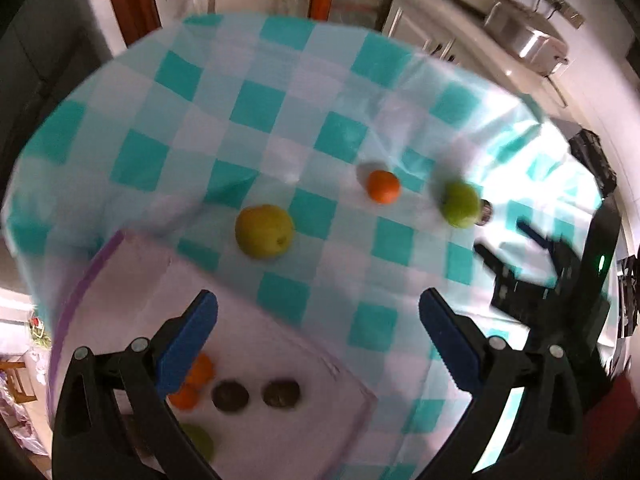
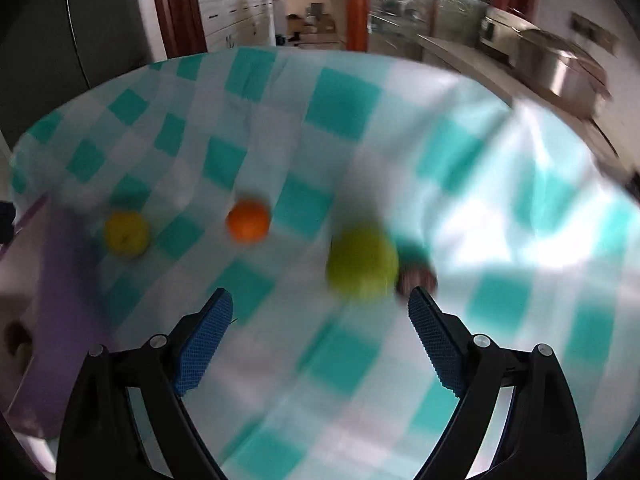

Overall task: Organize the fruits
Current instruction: 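Grasp the large green fruit with the right tool while the left tool grasps the yellow pear, then lift and carry the green fruit and yellow pear in both tools over the box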

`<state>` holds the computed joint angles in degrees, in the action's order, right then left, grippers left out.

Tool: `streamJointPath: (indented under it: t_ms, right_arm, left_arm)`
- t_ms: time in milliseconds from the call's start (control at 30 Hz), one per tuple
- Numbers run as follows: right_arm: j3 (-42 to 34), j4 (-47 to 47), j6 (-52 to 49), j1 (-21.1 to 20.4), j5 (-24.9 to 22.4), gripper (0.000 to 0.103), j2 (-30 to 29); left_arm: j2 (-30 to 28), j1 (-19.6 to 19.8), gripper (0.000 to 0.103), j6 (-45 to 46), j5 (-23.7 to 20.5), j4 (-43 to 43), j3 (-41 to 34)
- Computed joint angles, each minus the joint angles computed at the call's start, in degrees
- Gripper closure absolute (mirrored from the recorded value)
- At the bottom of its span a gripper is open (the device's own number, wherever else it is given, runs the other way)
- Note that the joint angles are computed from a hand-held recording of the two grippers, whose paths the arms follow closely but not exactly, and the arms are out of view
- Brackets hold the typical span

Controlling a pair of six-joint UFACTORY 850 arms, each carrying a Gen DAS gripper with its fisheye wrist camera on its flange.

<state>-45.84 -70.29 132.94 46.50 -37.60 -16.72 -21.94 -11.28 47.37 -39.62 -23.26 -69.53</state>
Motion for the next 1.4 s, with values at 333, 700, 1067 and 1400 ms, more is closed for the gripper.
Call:
streamJointPath:
  t_ms: [333,700,1067,1400]
  right_arm:
    - [-3.3,-0.3,-14.3,-11.8,11.7,0.02,-7.3]
    - [-2.5,0.0,-13.3,-9.8,7.9,0.039,-9.4]
    - [4.8,-8.6,15.7,0.5,0.3,0.039,0.5]
    - [5.6,-2.5,19.1,8.9,-1.6,0.039,1.4]
  left_arm:
    - [-18.4,-2.6,0.002,-3.1,-9.6,12.5,-18.4]
    - [-27.0,-4.8,0.004,-8.1,-15.6,22.5,-26.8]
    - [-32.6,-7.8,0.033,-21.2,-22.7,35.6,-33.2]
    - [-38.8,-10.9,0.022,-23.3,-28.6,42.4,-42.2]
